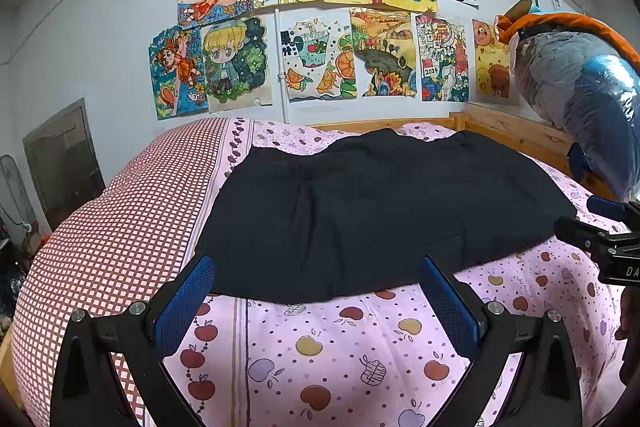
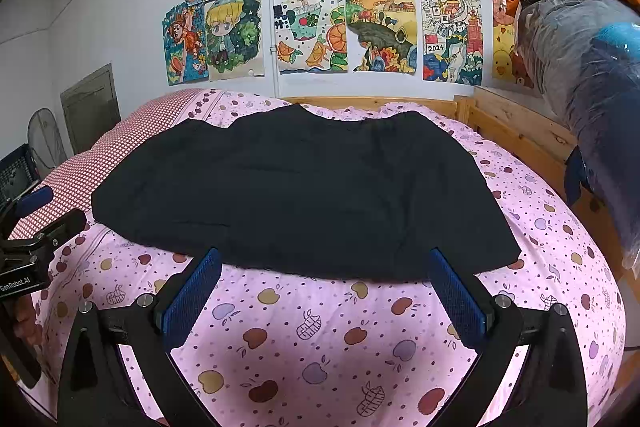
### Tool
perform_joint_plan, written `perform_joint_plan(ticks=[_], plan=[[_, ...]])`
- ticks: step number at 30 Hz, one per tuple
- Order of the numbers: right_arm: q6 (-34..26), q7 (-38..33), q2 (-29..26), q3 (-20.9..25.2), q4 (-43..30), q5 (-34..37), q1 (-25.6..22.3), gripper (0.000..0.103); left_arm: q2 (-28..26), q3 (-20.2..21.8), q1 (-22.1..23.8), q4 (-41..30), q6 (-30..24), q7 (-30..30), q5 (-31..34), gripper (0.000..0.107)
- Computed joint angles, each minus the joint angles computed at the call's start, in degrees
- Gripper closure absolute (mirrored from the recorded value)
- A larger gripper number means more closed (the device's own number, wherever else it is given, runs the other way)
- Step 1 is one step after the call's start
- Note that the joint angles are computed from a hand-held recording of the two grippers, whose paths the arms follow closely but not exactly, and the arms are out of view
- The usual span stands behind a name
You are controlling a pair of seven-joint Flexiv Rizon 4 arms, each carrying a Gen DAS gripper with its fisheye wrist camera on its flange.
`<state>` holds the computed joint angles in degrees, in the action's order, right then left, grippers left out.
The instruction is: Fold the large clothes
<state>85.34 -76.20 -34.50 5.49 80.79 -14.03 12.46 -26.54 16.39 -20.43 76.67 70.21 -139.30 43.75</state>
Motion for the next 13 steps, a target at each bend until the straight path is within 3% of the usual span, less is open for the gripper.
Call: perform_joint_plan(ticks=[13], plan=[[-0.2,0.3,0.0,-0.3,-0.1,-0.1,0.3,0.002,-0.2,-0.3,0.5,-0.2,0.3,0.4,-0.6,0.004]])
